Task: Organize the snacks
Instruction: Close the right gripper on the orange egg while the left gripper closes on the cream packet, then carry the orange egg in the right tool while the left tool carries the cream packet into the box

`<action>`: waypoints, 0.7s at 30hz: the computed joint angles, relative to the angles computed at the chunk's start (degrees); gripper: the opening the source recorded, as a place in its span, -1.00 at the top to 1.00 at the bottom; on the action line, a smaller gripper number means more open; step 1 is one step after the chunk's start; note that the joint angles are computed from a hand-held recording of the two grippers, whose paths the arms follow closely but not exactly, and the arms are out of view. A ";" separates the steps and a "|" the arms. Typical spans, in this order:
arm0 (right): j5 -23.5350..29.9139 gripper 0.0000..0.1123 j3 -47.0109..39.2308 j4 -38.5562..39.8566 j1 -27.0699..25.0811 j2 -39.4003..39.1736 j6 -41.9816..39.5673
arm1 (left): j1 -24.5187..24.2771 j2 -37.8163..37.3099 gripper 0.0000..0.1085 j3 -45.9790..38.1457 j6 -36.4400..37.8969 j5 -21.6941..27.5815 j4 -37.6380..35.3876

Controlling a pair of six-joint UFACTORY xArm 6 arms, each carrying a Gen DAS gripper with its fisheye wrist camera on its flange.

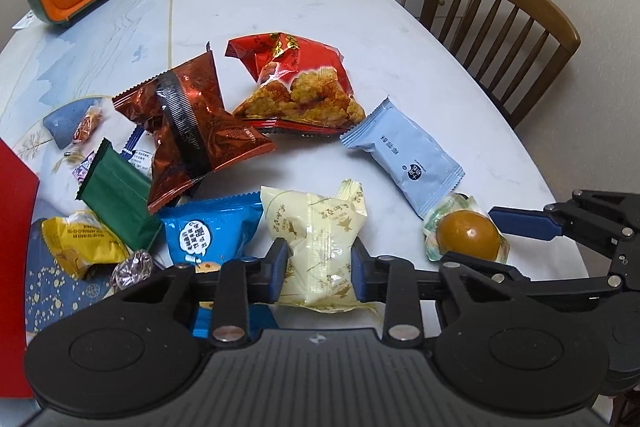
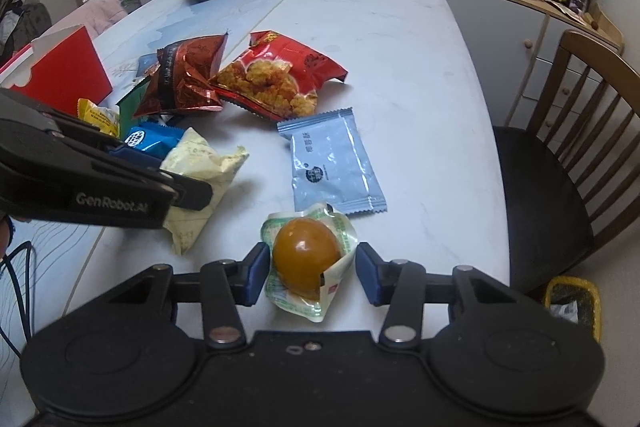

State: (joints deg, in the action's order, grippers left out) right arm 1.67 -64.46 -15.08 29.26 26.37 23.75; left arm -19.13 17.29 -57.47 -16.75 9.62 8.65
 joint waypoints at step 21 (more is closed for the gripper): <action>4.05 0.20 5.59 -6.94 4.34 -12.02 13.89 | 1.78 -21.35 0.44 16.86 14.23 -0.53 -17.93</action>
State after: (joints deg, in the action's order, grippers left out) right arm 5.72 -58.88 -22.02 33.60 14.36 37.64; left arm -17.35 -4.06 -40.61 -2.51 9.09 -9.28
